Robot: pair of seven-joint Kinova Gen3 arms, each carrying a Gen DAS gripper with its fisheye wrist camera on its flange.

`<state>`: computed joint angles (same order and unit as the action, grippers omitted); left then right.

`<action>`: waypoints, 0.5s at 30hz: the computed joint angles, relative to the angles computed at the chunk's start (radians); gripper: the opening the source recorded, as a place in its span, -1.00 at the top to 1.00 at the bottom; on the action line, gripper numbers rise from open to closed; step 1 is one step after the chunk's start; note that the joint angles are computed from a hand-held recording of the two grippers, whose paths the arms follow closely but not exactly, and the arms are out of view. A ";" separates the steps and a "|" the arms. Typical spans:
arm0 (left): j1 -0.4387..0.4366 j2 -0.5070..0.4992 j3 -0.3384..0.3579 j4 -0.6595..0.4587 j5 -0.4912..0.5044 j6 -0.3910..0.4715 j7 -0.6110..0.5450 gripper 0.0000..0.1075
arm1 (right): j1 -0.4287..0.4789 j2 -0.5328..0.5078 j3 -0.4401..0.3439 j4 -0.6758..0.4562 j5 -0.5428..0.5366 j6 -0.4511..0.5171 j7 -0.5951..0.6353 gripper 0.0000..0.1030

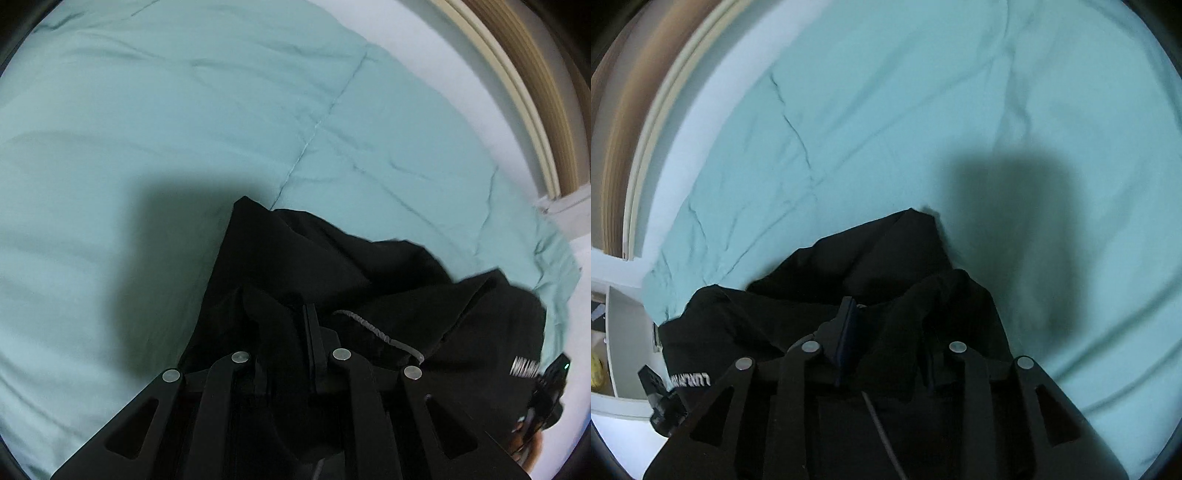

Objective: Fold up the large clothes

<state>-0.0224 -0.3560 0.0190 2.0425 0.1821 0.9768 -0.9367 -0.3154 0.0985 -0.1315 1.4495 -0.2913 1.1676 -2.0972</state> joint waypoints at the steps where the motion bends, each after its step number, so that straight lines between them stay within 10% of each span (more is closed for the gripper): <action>1: 0.006 0.007 0.006 0.001 -0.014 -0.007 -0.001 0.74 | 0.007 0.008 0.002 0.010 -0.017 -0.015 0.014 0.32; 9: 0.283 -0.027 -0.183 -0.090 -0.140 0.084 -0.011 0.72 | 0.076 0.020 0.021 -0.025 -0.140 0.044 0.117 0.16; 15: 0.503 -0.214 -0.461 -0.154 0.015 0.171 -0.254 0.37 | 0.125 -0.053 0.047 -0.115 -0.180 0.121 0.225 -0.50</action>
<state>0.4806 -0.5701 -0.4422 1.8881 0.1967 1.1478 -1.1912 -0.1905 0.0454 -0.0849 1.3349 -0.4709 1.2889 -1.8721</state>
